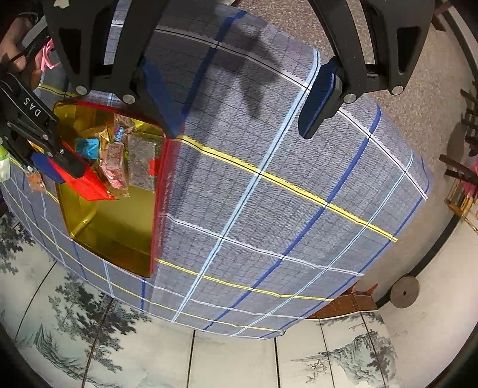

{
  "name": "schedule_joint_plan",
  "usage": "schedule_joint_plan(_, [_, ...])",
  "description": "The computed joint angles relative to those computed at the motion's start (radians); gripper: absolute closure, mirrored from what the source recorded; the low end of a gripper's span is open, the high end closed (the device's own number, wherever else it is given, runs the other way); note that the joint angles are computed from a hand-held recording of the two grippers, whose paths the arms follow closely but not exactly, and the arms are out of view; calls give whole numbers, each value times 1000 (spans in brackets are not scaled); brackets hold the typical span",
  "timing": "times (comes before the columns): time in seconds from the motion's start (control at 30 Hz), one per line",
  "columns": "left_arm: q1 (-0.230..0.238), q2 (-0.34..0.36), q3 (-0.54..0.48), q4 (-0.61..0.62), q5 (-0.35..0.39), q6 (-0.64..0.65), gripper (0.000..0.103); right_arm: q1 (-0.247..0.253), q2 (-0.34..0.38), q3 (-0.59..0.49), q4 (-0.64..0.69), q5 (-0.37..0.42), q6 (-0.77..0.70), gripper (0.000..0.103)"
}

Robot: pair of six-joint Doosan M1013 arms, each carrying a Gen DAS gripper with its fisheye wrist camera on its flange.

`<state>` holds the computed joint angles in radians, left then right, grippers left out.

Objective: Organize snacks
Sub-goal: 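Lower the red bag into the tin and open the right gripper, then move the right gripper to the blue soda cracker pack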

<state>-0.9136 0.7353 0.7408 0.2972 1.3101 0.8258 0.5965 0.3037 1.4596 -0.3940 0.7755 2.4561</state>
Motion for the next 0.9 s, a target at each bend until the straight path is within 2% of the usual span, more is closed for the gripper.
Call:
schedule_joint_plan(0.1, [-5,2,-6,2,-1,7,25,1,-6,5,-8,-3,-3,48])
schedule_joint_plan(0.2, [-11,5,-15,3,-2,17,25,0,-20,17,-8,-16,-10,41])
schedule_joint_plan(0.43, [-28,24,-57,1,2,55,25,-15,-100,97,-12,-74,-20,40])
schedule_joint_plan(0.53, [-38,43,-95,-3,12,81,25,-31,-143,142,-44,-51,1,40])
schedule_joint_plan(0.77, [-61,100,-201,-16,59,140,25,-105,-253,266,-107,79,47,40])
schedule_joint_plan(0.9, [-73,140,-277,-15,100,176,25,-169,-304,332,-43,83,-18,40])
